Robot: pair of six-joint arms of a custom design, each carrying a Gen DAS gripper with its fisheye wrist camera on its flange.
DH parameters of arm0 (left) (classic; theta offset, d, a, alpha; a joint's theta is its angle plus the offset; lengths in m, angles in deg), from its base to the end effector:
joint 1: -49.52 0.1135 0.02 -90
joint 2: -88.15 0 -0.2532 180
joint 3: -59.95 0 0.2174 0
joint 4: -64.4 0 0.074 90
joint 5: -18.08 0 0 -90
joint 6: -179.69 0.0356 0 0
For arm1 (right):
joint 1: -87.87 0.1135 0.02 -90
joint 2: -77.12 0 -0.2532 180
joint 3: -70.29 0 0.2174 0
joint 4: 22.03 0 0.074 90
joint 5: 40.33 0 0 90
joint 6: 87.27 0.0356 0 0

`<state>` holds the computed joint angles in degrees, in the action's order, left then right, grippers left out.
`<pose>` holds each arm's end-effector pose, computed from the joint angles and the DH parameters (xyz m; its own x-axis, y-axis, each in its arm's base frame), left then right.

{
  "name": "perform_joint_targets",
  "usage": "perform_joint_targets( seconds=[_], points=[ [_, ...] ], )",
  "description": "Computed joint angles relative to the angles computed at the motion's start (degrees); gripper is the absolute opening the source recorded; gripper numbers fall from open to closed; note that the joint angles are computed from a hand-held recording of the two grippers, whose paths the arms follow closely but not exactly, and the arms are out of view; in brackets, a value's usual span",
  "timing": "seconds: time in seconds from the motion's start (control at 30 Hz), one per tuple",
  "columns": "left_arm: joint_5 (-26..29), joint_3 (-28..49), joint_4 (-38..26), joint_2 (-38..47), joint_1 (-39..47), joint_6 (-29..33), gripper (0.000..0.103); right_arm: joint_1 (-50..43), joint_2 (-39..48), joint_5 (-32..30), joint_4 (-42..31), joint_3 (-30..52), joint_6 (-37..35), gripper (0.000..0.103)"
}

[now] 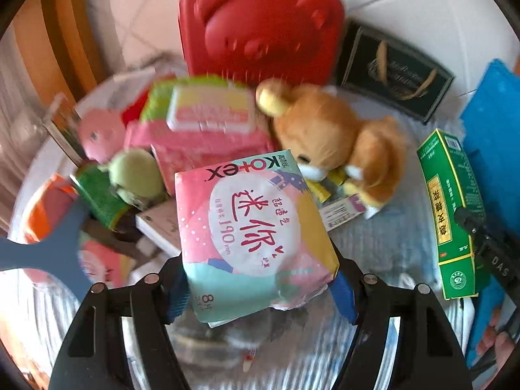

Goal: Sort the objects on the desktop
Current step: 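Lift the Kotex pack and green box toward the blue crate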

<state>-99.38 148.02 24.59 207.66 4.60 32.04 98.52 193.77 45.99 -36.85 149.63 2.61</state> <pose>0.2694 -0.2455 0.1205 -0.7994 -0.2614 -0.5409 -0.2873 0.9571 -0.0379 0.3669 0.0713 0.1216 -0.7753 -0.1479 -0.6140 -0.2248 0.9732 0.0494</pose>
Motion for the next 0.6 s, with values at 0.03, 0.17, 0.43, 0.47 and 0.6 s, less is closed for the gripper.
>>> perform_joint_targets(
  seconds=[0.03,0.17,0.43,0.47,0.6],
  points=[
    [-2.3,-1.1,-0.7,-2.5,-1.6,-0.2,0.071,0.3,-3.6,0.2,1.1,-2.9,0.1,0.052],
    [-8.7,-2.3,-3.1,-9.8,-5.1,1.3,0.071,0.7,-20.2,-0.2,3.8,-13.7,1.2,0.052],
    [-22.0,4.5,-10.9,-16.2,-16.8,1.1,0.071,-1.0,-54.5,-1.4,-4.0,-22.9,3.1,0.052],
    [-23.6,6.4,-11.5,-16.1,-18.4,1.8,0.071,-2.5,-58.4,-2.4,-5.8,-22.9,3.1,0.052],
    [-27.3,14.7,-11.8,-13.2,-22.5,5.7,0.071,-10.9,-69.7,-7.6,-12.3,-22.4,2.3,0.052]
  ],
)
